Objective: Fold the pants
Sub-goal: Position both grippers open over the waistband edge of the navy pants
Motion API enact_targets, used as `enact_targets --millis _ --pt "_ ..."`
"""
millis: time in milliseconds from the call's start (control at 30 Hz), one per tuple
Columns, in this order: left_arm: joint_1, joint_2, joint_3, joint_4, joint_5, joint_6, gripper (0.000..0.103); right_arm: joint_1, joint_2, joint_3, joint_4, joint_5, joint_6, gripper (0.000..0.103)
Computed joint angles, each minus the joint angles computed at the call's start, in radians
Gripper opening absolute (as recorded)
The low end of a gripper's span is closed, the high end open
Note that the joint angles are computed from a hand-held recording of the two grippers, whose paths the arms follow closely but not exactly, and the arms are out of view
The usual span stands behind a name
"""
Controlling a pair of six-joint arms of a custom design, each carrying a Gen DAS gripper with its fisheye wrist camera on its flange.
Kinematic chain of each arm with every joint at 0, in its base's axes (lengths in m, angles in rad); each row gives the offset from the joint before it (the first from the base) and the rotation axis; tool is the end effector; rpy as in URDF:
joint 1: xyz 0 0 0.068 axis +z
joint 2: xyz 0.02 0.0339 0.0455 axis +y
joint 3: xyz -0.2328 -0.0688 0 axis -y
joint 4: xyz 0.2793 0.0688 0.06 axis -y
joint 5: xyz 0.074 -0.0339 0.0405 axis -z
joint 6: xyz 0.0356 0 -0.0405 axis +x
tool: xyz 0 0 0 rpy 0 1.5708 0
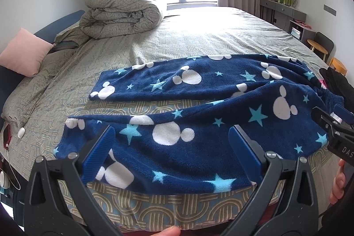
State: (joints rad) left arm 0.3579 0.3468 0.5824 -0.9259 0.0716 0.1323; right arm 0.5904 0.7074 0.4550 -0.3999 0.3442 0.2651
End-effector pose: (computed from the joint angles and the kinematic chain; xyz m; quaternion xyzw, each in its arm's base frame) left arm 0.1349 0.0477 0.2464 -0.0866 0.9000 0.0719 0.4210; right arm 0.1844 0.1091 0.1879 -0.0681 0.8838 0.0415 0.4611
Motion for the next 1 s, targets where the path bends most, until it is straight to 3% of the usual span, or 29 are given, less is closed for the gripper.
enact_targets --millis 733,1000 --pt "0.008 0.002 -0.004 -0.034 -0.002 0.015 0.102 -0.02 -0.002 -0.017 -0.007 -0.018 -0.011 0.103" --pt "0.036 0.025 0.017 -0.059 0.019 0.027 0.102 -0.016 0.039 0.026 -0.077 -0.015 0.002 0.103"
